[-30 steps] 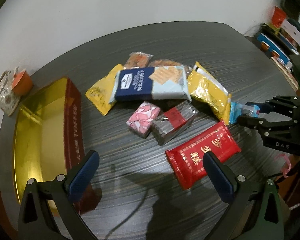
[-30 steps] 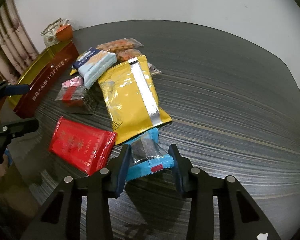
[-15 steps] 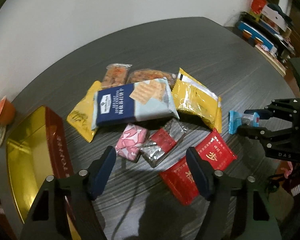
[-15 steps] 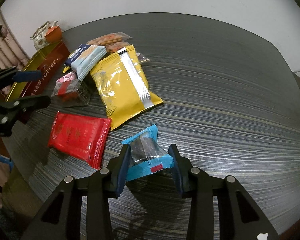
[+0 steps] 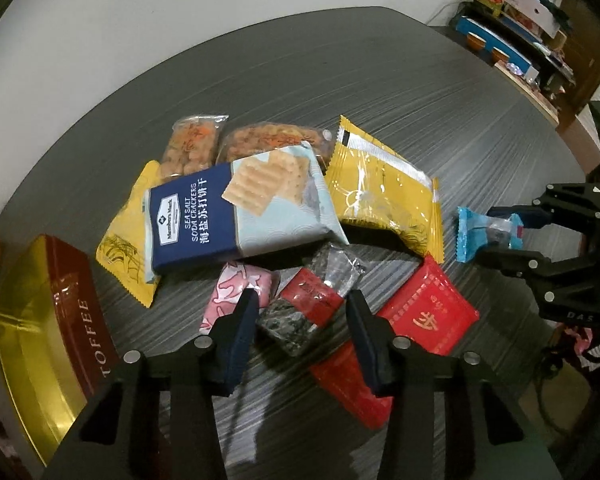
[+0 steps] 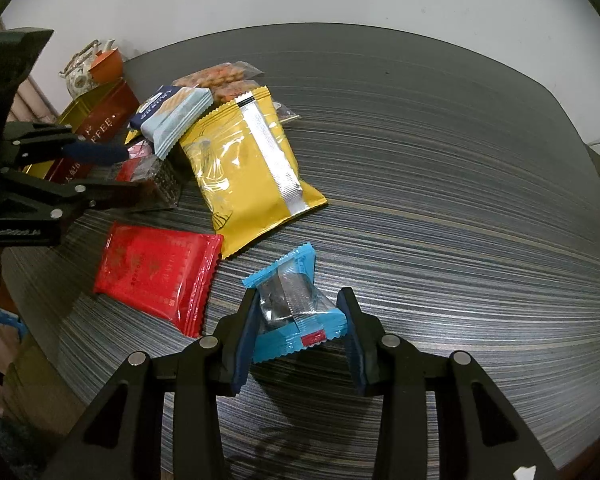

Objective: Organize snacks
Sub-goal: 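Close the left gripper on the dark red-banded tea brick while the right gripper holds the blue candy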

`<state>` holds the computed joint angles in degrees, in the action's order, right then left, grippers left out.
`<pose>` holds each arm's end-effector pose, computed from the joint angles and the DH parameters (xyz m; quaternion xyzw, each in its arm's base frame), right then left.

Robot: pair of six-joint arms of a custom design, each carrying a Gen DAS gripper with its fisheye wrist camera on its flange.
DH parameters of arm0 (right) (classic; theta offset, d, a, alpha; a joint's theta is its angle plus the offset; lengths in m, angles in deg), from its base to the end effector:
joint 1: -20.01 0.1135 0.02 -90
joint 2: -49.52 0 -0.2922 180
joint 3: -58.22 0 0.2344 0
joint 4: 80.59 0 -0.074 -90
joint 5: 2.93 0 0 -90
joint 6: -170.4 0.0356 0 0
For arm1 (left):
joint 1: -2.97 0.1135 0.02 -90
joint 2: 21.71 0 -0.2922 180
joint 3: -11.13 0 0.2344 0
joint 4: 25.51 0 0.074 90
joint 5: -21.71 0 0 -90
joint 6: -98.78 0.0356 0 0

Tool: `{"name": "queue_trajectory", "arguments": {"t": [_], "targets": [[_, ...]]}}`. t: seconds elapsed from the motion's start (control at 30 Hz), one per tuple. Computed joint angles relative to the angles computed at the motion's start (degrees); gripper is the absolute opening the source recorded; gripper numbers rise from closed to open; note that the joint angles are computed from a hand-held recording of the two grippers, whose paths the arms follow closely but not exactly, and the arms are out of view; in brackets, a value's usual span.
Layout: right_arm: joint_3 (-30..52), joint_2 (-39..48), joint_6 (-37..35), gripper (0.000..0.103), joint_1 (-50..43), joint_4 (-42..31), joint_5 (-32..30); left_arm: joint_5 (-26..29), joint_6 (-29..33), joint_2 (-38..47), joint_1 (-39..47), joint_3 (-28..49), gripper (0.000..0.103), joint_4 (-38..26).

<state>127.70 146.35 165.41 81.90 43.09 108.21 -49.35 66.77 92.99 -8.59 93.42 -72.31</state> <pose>0.1408 0.2363 0.1894 0.2066 0.9596 -0.0001 0.1910 0.3505 -0.0835 0.1476 0.5728 0.7978 -0.1140 0.1498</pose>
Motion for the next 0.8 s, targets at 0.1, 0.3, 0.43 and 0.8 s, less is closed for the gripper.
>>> {"name": "queue_trajectory", "arguments": {"t": [0.1,0.3,0.43,0.8], "targets": [[0.1,0.1,-0.2,0.037,-0.2,0.1,0.0,-0.1,-0.1,-0.1,-0.1,0.0,0.043,-0.3],[0.1,0.0,0.1,0.037,0.0,-0.1,0.0,-0.9,-0.7,-0.4,-1.0,-0.2,0.043,-1.5],[0.3,0.2,0.1,0.037,0.1,-0.2,0.0,-1.3,-3.1,1.1,-1.9,1.4,0.043,-2.8],[0.2,0.0,0.3,0.037,0.1,-0.2,0.1,-2.8,-5.4,-0.3,-2.9,-1.8,0.036,0.8]]}}
